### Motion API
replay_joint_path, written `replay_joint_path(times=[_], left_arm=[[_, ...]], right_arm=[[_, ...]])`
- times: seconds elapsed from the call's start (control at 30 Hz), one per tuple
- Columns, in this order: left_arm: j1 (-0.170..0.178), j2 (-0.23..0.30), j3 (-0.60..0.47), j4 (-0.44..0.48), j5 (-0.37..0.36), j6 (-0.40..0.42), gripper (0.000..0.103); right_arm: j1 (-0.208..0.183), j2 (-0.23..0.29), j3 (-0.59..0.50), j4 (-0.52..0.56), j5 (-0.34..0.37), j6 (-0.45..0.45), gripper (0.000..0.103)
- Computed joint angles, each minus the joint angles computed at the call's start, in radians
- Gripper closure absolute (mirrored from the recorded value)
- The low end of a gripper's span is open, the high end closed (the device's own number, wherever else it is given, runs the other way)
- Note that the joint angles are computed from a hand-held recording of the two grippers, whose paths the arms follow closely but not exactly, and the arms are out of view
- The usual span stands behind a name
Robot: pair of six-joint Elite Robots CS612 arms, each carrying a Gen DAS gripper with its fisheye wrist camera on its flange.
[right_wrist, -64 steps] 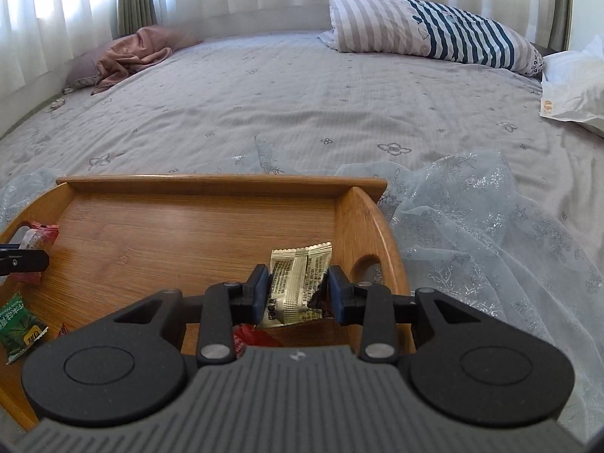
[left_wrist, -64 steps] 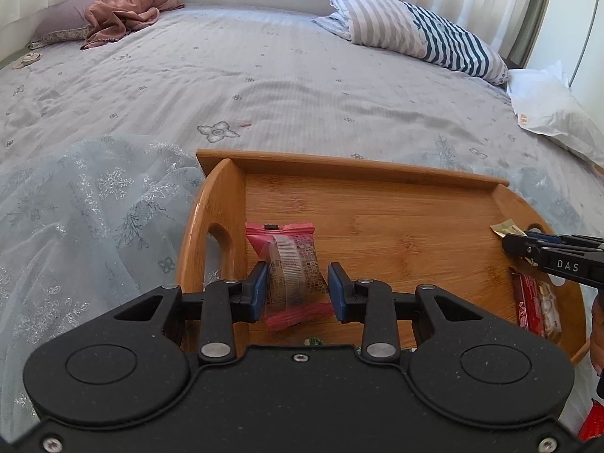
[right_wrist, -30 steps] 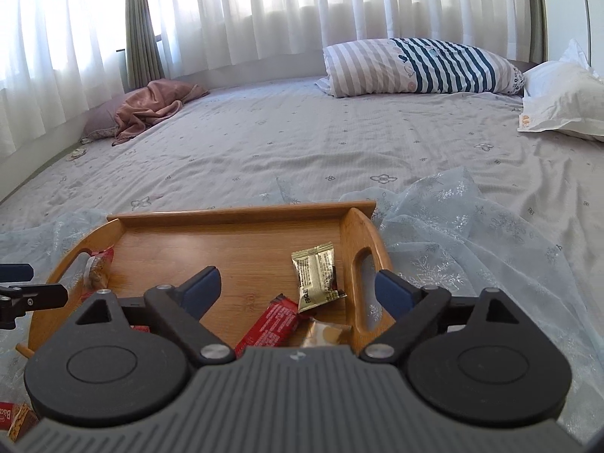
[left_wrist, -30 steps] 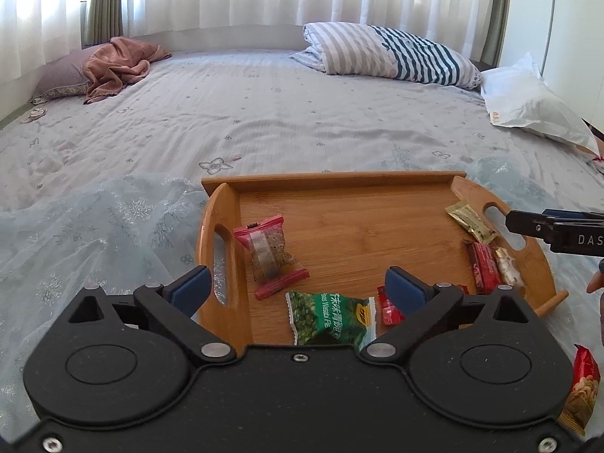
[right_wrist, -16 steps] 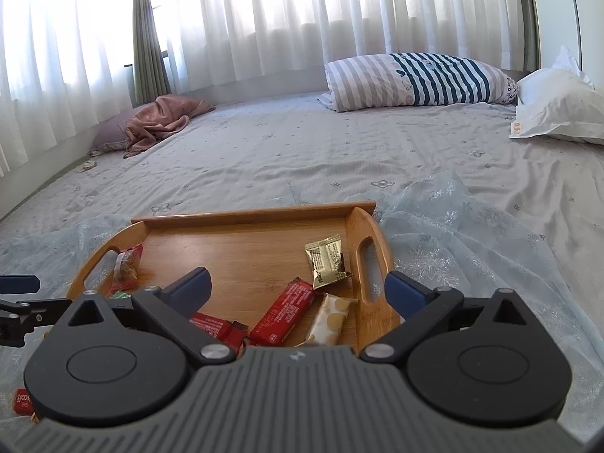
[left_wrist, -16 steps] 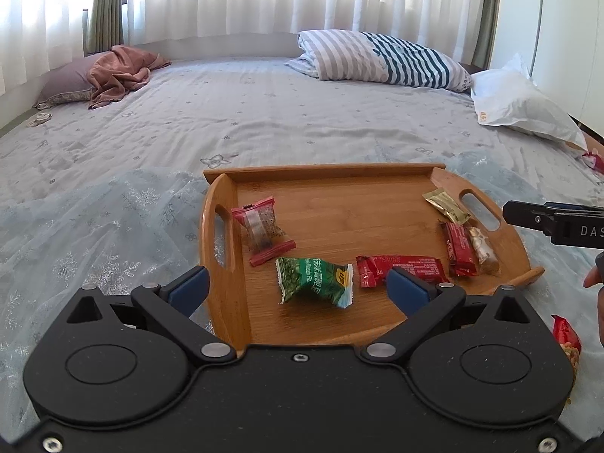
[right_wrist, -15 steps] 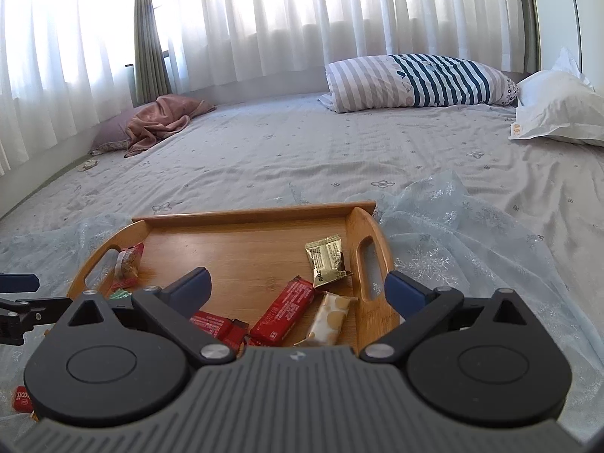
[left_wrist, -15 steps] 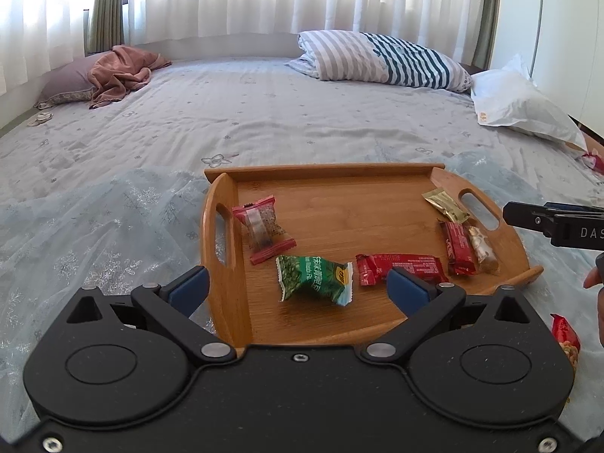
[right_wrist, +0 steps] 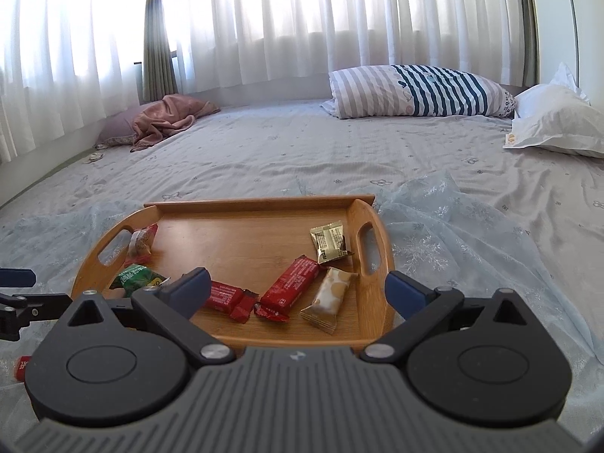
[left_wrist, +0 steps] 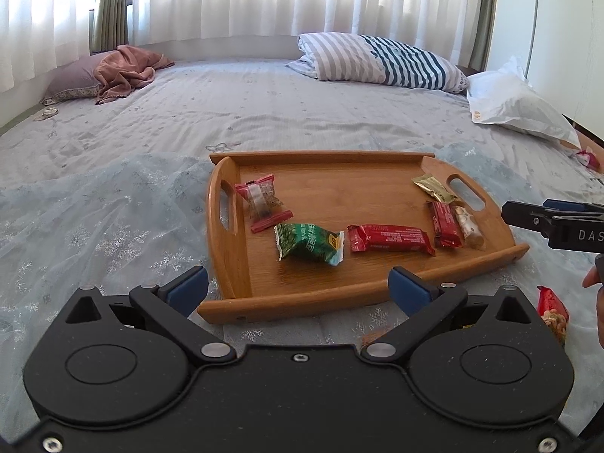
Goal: Organize snacks
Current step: 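Move both tools back over the remaining snacks, then grasp the nut-chocolate bar with the left tool while the right tool grasps the red nut bag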
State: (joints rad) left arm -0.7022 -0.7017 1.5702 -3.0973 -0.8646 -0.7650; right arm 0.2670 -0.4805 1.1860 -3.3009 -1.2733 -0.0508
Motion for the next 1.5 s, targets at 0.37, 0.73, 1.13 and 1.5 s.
replay_joint_path(times=[0.37, 0.73, 1.13, 1.5], left_arm=[[-0.036, -0.030, 0.055, -0.047, 0.045, 0.013, 0.001], [-0.081, -0.065, 0.120, -0.090, 0.092, -0.030, 0.001], [-0.102, -0.044, 0.134, -0.066, 0.116, -0.094, 0.001], [-0.084, -0.011, 0.108, 0.036, 0.150, -0.141, 0.003]], right_arm=[[-0.005, -0.017, 0.077, -0.064, 0.007, -0.009, 0.000], [-0.007, -0.029, 0.150, -0.163, -0.021, -0.067, 0.000], [-0.008, -0.032, 0.206, -0.218, -0.063, -0.112, 0.000], [-0.002, -0.028, 0.251, -0.290, -0.124, -0.157, 0.000]])
